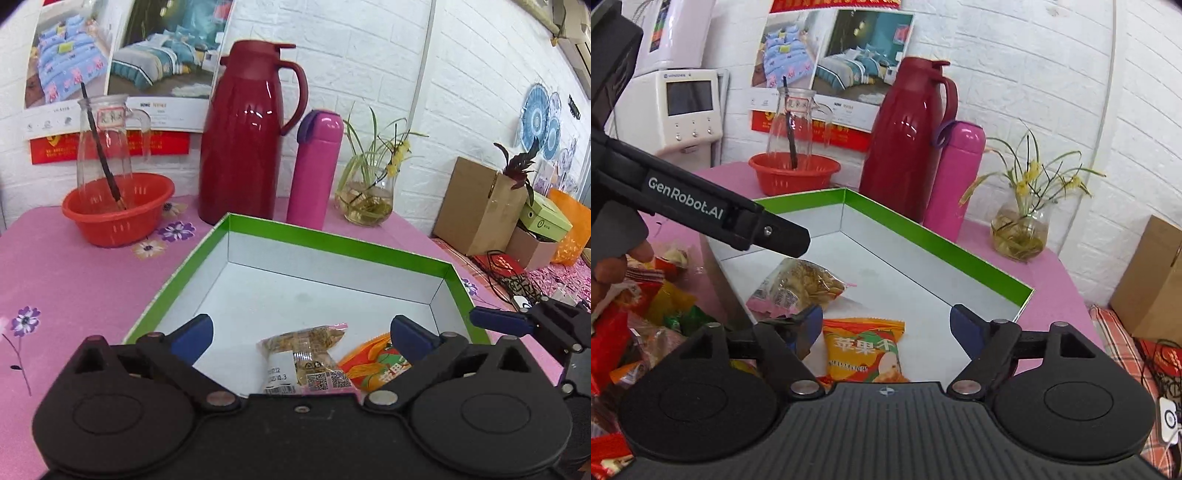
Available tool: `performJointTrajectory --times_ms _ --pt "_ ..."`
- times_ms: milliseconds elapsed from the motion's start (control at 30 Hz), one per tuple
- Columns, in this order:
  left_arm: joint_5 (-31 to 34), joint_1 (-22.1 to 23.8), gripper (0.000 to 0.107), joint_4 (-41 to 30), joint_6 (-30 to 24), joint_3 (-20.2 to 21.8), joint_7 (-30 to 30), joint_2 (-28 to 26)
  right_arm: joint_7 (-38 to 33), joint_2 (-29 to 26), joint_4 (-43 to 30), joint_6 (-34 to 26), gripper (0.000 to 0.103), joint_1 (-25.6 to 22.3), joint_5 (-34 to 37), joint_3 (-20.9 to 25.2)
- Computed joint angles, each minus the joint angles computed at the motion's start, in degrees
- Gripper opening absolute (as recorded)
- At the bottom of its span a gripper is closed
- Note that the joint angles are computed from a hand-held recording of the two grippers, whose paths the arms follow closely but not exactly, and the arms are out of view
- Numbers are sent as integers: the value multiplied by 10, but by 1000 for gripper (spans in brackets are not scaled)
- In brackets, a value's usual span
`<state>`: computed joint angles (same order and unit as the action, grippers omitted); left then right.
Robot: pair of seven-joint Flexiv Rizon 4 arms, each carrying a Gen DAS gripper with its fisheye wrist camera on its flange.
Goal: Organize snacks
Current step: 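Drop the nut bag and apple-chip bag into the green box with both tools, then grasp the red Korean-text snack bag with the left tool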
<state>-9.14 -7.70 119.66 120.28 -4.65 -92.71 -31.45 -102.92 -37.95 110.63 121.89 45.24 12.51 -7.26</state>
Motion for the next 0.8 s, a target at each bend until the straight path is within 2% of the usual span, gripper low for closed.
performJointTrajectory --times_ms 167,233,433,633,800 --pt "-23 -29 103 46 27 20 -6 43 5 40 41 39 103 -20 -1 33" --pt "-58 -62 103 72 35 40 7 65 4 56 64 68 103 -29 3 53" --pt "-119 -109 103 169 85 48 17 120 8 92 148 144 103 -56 -8 121" --pt "-97 -88 103 260 118 24 -68 157 42 100 215 207 103 -66 -16 174" --pt "-26 -50 103 304 132 17 -152 159 83 94 247 224 103 -67 -40 197"
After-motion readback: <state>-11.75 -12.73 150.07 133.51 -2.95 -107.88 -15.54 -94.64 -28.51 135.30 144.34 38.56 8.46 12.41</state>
